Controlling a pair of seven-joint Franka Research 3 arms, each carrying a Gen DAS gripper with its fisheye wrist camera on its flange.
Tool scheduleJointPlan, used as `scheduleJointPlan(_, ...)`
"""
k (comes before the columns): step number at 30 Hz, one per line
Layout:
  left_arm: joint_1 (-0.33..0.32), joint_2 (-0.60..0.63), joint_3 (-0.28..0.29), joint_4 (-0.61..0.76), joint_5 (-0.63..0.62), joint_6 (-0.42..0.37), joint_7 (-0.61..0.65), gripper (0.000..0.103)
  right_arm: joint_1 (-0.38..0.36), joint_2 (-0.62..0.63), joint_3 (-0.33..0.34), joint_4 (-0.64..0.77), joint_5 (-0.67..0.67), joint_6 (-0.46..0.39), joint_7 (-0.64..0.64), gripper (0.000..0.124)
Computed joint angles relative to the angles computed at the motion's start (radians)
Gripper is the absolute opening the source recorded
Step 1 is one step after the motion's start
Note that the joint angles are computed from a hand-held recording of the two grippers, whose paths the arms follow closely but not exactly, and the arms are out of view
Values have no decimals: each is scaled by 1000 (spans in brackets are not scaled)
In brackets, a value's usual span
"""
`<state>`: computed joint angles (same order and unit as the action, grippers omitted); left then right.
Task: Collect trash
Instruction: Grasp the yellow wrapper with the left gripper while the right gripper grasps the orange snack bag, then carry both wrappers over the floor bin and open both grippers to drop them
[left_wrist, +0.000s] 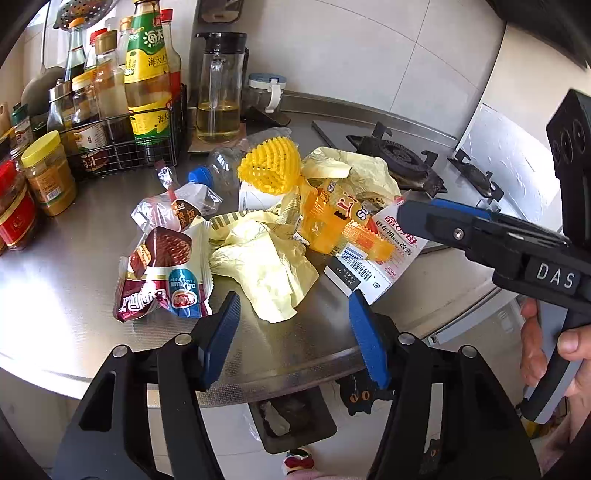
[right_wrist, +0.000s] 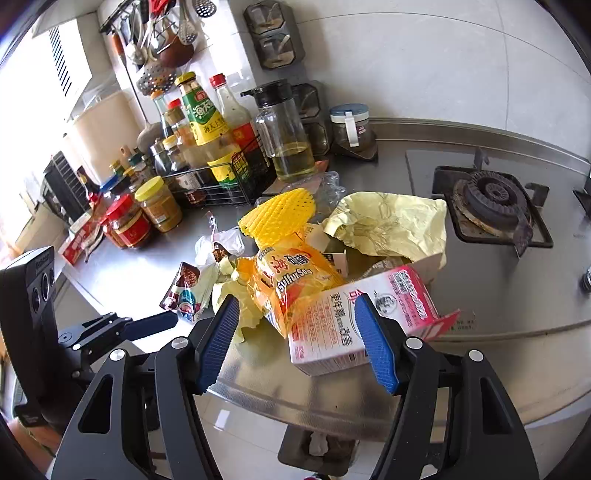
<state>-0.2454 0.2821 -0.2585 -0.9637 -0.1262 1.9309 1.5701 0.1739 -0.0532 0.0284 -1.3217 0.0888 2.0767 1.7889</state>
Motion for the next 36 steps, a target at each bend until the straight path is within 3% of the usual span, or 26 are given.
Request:
scheduleJointPlan(7,-36,144,1,188,36,-114,-31,41,-1,119,-12,119,64,-54,-60,58)
scheduleJointPlan(9,-47,184,4,246,46,-149,-38,32,-2,146,-13,148,78,-73,-79,53)
scheduleJointPlan(14,-65,268,9,380,53,-216,-55,9,-1,185,-16,193,82,-112,-117,20)
scheduleJointPlan(17,-78,305,15,443,62,-242,-54,4,0,183,-19,183,76,-99,-129,7)
scheduleJointPlan(19,-74,276,19,392,63,-211,-49,2,1,177,-20,175,71,-85,-126,6)
scheduleJointPlan(22,-80,284,19,418,68,-218,-48,1,3,171,-21,176,54,-77,-123,5)
scheduleJointPlan(36,0,-44,-1,-22,3,44,16,0,12,5,-1,46,-131,67,39,5)
